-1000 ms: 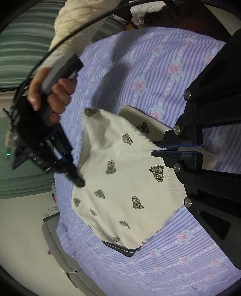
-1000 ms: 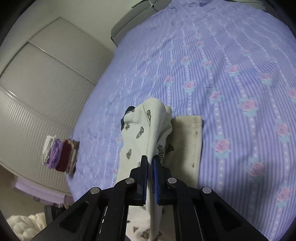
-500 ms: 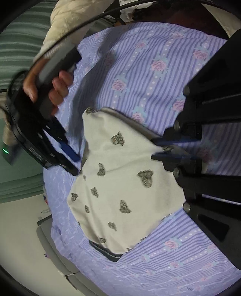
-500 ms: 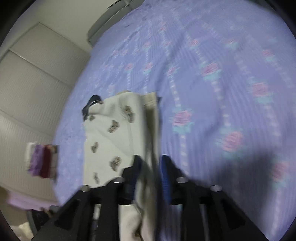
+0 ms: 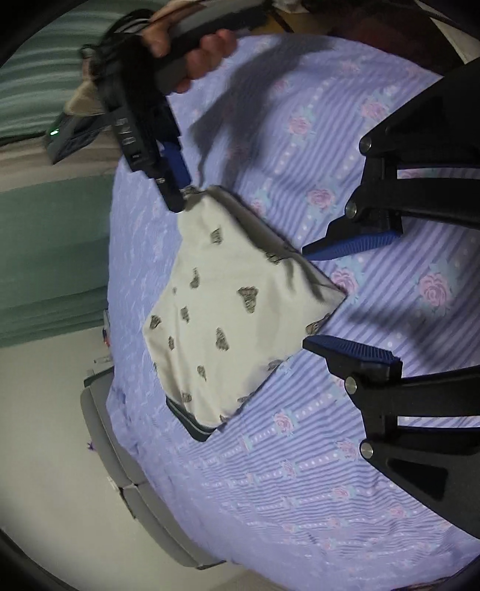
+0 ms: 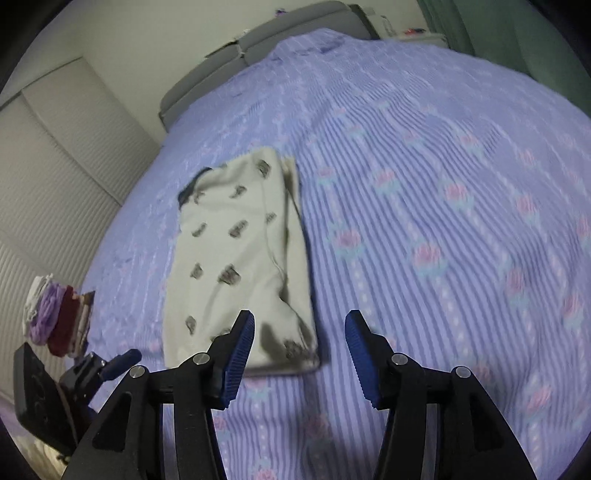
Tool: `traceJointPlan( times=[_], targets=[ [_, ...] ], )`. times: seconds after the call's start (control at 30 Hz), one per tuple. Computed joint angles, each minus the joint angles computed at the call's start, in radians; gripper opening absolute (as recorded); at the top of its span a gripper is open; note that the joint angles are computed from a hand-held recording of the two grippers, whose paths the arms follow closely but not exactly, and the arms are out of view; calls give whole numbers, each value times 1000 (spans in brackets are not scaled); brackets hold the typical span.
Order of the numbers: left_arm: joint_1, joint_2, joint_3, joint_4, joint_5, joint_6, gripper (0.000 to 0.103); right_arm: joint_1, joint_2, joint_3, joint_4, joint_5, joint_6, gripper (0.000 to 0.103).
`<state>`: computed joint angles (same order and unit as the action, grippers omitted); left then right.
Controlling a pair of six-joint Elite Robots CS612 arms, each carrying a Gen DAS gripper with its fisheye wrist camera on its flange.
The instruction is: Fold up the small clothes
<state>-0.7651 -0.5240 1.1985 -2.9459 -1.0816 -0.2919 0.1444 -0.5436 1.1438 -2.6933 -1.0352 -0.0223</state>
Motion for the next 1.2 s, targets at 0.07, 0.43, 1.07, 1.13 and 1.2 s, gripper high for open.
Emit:
traceJointPlan(
  times=[0.07,0.43,1.07,1.13,1.2],
  targets=[
    [-4,11,-13,22,31,22,39,-5,-1,16,-30,23,46,53],
    [-24,73,-99,87,213,137,34,-1,3,34,-76,55,106,53],
    [-58,82,-84,24,363,158,20,15,2,48,-99,-17,136,45],
    [-55,77,-80,33,335,135,20,13,4,50,-99,-7,148,45],
    [-53,77,-81,47,321,133,20,13,5,50,-98,-7,150,45]
  ],
)
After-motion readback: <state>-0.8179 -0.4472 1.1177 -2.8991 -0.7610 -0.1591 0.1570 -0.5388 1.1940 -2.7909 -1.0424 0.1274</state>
